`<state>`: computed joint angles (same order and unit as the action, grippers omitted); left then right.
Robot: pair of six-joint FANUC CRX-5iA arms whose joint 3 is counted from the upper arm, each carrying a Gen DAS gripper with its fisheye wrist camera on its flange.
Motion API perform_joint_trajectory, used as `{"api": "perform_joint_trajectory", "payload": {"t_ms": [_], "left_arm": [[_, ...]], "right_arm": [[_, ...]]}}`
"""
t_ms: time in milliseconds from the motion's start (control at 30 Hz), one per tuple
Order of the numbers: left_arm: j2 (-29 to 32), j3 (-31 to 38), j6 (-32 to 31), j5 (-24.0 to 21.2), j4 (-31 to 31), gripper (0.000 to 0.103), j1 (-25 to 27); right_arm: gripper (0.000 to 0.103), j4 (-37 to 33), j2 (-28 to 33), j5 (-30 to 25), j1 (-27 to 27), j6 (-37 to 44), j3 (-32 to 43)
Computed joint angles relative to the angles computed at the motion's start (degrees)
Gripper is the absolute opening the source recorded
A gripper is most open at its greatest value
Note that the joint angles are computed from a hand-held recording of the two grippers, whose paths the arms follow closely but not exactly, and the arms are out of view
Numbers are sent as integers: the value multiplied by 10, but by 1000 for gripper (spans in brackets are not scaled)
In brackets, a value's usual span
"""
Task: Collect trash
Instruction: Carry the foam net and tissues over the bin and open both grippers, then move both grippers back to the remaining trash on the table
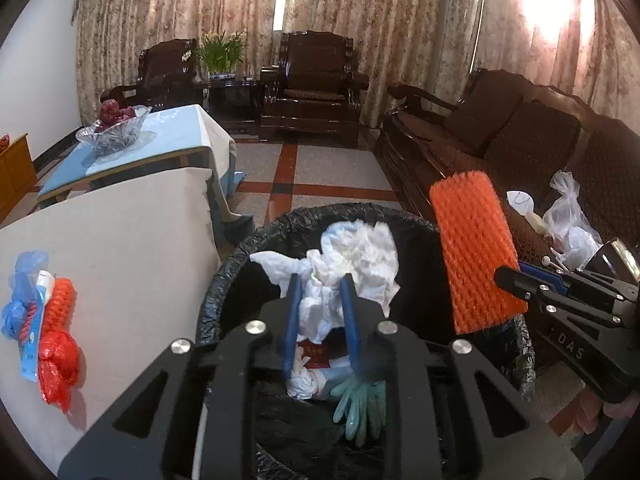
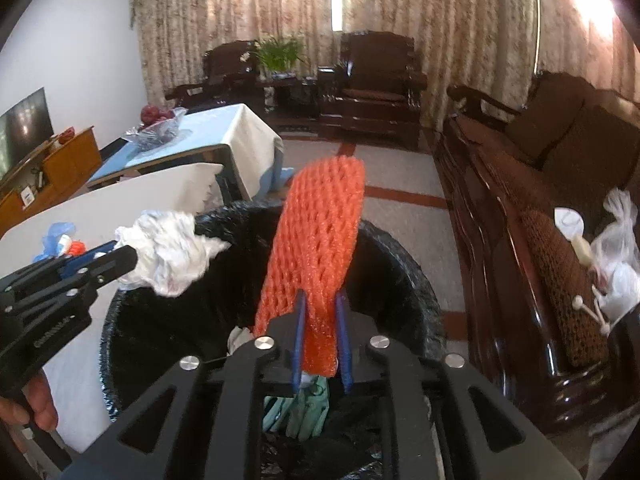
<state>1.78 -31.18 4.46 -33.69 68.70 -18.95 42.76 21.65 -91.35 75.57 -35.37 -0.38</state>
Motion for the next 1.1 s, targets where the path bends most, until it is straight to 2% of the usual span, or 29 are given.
{"api": "perform_joint_trajectory", "payload": {"t_ms": [33, 67, 100, 133, 167, 200, 267, 300, 333, 433, 633, 800, 1100], "left_arm": [[1, 0, 2, -1, -4, 26, 1], [1, 0, 5, -1, -8, 31, 2], [1, 2, 10, -2, -10, 43, 2], [2, 3, 13, -4, -11, 50, 4], [2, 3, 14, -6, -10, 52, 5], [2, 4, 19, -6, -13, 56, 9], [0, 6, 25, -5, -14, 62, 14], [-1, 5, 25, -4, -9, 69, 15], [-6, 1, 18, 5, 3, 78, 19], [-18, -8, -2, 29, 28, 85, 31], [-28, -4, -7, 50, 34, 87, 90], [-34, 0, 1, 72, 35, 87, 145], [-18, 22, 37, 100, 0, 87, 243]], "right_arm": [[19, -4, -2, 2, 0, -5, -4], [34, -7, -5, 3, 1, -9, -10], [42, -10, -7, 5, 1, -13, -12], [58, -12, -5, 2, 1, -16, -11], [67, -14, -2, -6, 2, -19, -8], [71, -14, 4, -15, 2, -17, 1], [95, -21, 19, -46, 2, -15, 22], [98, -22, 24, -59, 2, -14, 30], [97, -20, 30, -70, 2, -13, 36], [97, -10, 29, -58, 0, -7, 39], [97, 39, 53, -25, -14, 25, 69], [97, 90, 93, 31, -38, 77, 123], [97, 152, 199, 143, -81, 201, 275]]}}
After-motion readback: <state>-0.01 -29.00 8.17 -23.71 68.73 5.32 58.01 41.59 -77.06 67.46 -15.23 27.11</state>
